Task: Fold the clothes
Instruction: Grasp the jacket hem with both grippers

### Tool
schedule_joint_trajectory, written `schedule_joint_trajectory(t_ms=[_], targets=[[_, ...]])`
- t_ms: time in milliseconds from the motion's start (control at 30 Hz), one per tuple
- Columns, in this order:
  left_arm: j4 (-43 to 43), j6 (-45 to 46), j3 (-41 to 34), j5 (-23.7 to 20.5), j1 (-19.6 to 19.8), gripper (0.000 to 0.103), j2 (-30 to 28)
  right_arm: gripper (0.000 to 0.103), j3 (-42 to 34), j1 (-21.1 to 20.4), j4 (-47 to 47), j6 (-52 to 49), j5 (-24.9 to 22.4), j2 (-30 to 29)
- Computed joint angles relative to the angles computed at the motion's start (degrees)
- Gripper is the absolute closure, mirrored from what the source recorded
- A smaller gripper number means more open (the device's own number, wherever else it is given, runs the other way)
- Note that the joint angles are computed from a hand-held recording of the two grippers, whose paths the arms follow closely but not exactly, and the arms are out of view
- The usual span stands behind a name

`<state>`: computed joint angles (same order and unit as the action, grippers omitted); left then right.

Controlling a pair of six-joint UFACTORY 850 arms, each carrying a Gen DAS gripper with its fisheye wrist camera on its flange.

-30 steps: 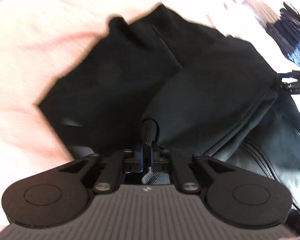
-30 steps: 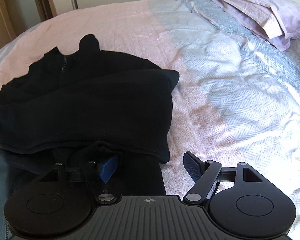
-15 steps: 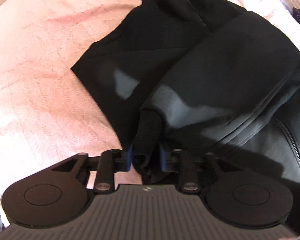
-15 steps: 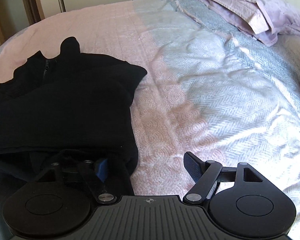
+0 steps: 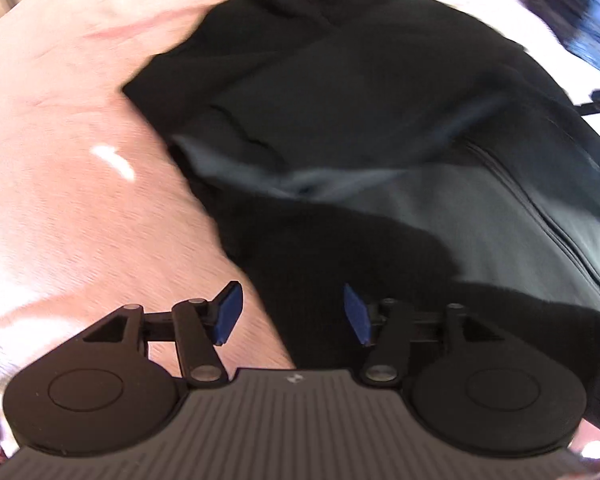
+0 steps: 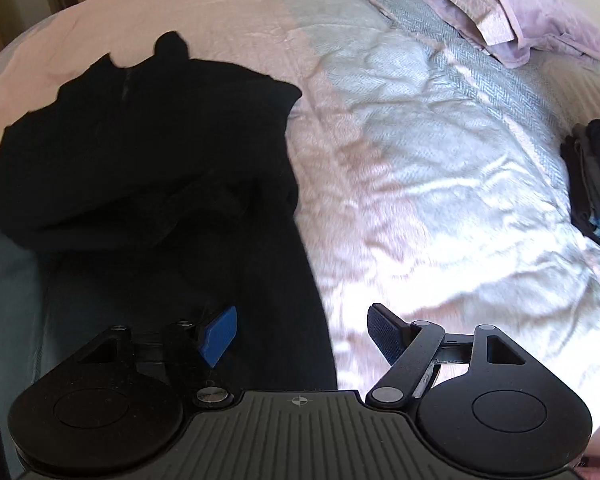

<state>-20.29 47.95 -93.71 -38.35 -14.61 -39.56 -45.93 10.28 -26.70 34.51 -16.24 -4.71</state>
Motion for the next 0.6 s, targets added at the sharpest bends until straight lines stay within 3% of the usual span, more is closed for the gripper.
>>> schedule_joint_trajectory(t_ms=[133,267,433,600], targets=[[-9.5,14.6,11.5,1.8,-0.3,0.046,7.6,0.028,4.1,4.0,4.9,-6.0,-5.3,5.8],[-17.0,29.3,22.9,2.1,-1.5,0.042,16.1,0.028,7.6,7.4,10.8,-16.6,-7.7,10.6],[-25.5,43.7,34.7,-0.4,-3.5,0.032,24.9,0.028,11.7,7.6,26.7,-40.3,-8.1,14.8],[-12.5,36.9,44.8,9.6,-10.0,0.032,33.2,0.028,16.4,6.5,39.6,-65.4,-7.5,17.7]])
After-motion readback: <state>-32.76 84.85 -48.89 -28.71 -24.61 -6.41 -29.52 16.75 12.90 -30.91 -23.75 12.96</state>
